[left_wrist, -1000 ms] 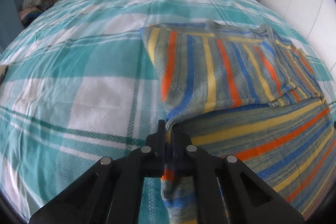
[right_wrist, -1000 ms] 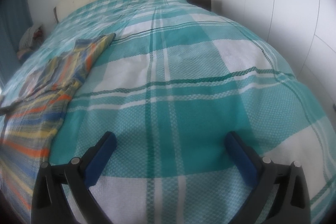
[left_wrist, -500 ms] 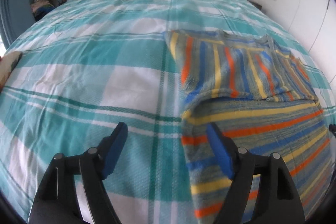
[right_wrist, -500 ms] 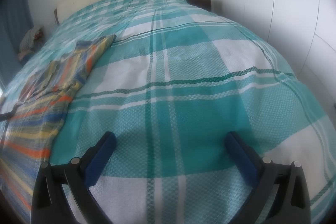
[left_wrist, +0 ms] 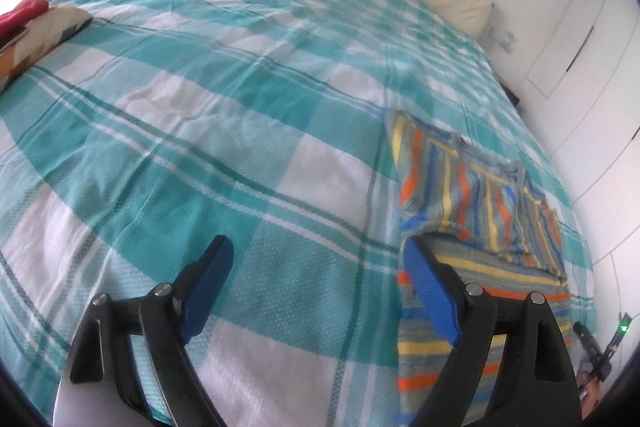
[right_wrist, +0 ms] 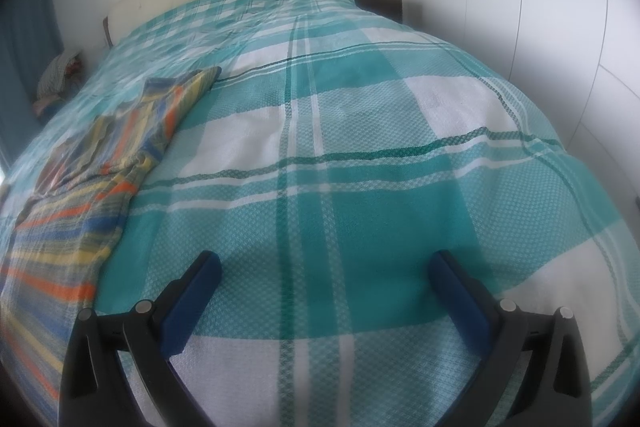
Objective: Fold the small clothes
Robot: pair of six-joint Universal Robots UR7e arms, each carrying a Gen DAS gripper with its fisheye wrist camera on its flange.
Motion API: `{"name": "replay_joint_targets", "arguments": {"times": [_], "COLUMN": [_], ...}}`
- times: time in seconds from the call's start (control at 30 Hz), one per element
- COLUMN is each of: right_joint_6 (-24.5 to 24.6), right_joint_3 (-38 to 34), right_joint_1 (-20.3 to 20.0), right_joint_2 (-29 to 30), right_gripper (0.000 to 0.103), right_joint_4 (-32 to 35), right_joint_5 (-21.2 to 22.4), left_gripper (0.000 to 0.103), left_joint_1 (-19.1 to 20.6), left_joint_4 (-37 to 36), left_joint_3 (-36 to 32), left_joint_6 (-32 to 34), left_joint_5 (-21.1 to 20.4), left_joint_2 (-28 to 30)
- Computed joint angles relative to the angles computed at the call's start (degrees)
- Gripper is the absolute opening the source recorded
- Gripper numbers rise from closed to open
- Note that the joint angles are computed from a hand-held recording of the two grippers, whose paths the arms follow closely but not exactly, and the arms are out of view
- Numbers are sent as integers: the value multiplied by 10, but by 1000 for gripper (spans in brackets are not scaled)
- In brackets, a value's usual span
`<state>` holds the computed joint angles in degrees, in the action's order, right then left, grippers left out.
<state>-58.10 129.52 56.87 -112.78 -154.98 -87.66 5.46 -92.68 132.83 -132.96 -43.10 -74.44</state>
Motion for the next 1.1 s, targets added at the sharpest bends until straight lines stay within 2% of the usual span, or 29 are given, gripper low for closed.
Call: {"name": "replay_joint_targets", "arguments": {"times": [0.3, 1.1], "right_joint_6": [0, 0], "right_joint_3": [0, 1], "right_joint_1": [0, 0], "right_joint_2": [0, 0], "right_gripper": [102, 102], "right_joint_4": [0, -1], "right_joint_5": [0, 0], "left_gripper": [92, 95], "left_joint_1": [6, 8], "left_joint_4": [15, 75], "left_joint_3": [-19, -49], "left_joint_6": [18, -1], "left_joint_5": [-2, -15], "left_joint_2": [21, 54]}}
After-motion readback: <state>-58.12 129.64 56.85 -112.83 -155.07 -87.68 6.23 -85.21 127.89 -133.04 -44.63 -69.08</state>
